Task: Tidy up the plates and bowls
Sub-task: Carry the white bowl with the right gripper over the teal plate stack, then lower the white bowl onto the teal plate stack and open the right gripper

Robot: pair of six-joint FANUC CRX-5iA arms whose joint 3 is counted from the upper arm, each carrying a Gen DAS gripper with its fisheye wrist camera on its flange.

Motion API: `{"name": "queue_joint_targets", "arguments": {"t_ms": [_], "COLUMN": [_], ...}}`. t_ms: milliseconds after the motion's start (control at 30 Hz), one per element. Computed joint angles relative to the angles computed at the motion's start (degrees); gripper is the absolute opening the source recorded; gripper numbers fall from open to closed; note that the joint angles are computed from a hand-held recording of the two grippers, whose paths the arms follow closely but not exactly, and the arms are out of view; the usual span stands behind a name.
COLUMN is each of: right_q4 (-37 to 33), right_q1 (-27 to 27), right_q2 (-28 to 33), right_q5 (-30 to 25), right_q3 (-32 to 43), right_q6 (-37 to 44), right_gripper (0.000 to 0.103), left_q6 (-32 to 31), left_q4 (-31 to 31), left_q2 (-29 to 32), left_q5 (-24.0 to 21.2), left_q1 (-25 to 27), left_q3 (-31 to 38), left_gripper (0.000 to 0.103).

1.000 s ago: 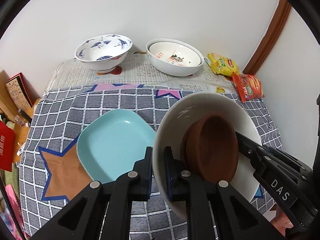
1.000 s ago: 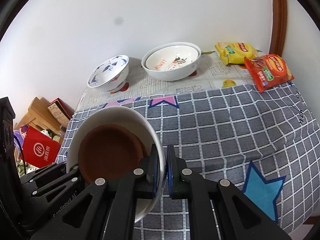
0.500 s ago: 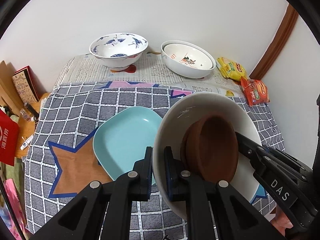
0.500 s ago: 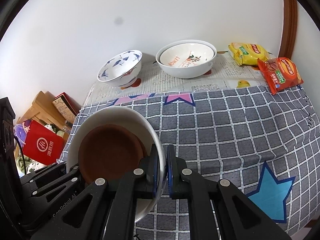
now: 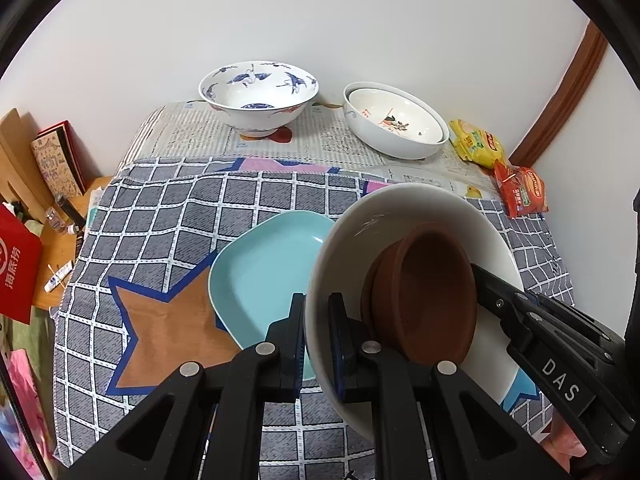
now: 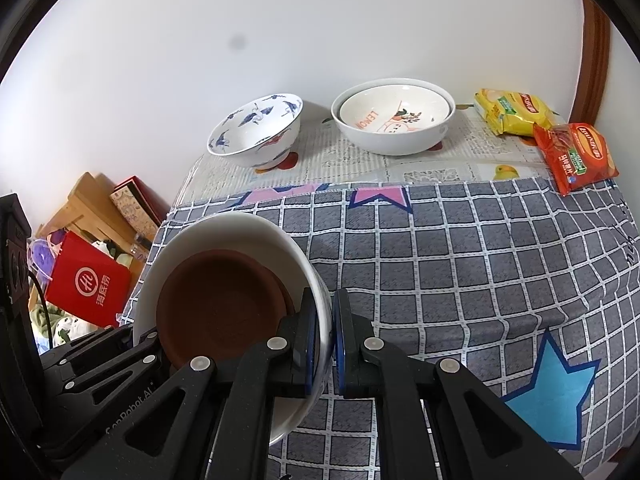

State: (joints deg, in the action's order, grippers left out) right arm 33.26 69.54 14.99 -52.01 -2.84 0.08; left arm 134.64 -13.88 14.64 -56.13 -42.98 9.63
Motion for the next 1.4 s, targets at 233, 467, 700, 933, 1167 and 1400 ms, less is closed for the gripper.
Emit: {"name": "queue_joint_targets", "arguments": {"t_ms": [233, 467, 700, 933, 1167, 1400], "right_q4": [-1.0, -2.1, -3.4, -5.5, -7.5, -9.8], "right_q1": [-0.6, -1.2, -1.8, -2.5, -3.1, -4.0], "right_q2": [1.5, 3.2, 4.6, 6.8, 8.4, 9.5], "right_q5": [1.3, 2.1, 3.1, 4.0, 4.6, 5.4], "right_q3": [1.4, 3.3, 4.8, 7.0, 8.5, 9.2], "right_q6": [1.6, 3.7, 5.6, 8.1, 10.2, 12.1], "right_gripper": [0.008, 0.008, 0.008, 0.008, 0.008, 0.008], "left_q6": [0.0, 0.1, -0.2, -0.4, -0.8, -1.5], "left_q4": [0.4, 0.5, 1.1, 1.8, 2.9, 3.6], "left_q2": [-0.3, -0.6, -1.0, -0.8, -0.3, 1.1], "left_q5": [0.4, 0.6, 1.1, 1.2, 1.9, 2.0], "left_q1": [1.2, 2.2, 3.6, 4.9, 6.0, 6.6], "left_q3": [-1.1, -1.9, -3.1, -3.9, -4.8, -4.6], "left_gripper": [0.011, 0.011, 0.011, 0.011, 0.011, 0.011]}}
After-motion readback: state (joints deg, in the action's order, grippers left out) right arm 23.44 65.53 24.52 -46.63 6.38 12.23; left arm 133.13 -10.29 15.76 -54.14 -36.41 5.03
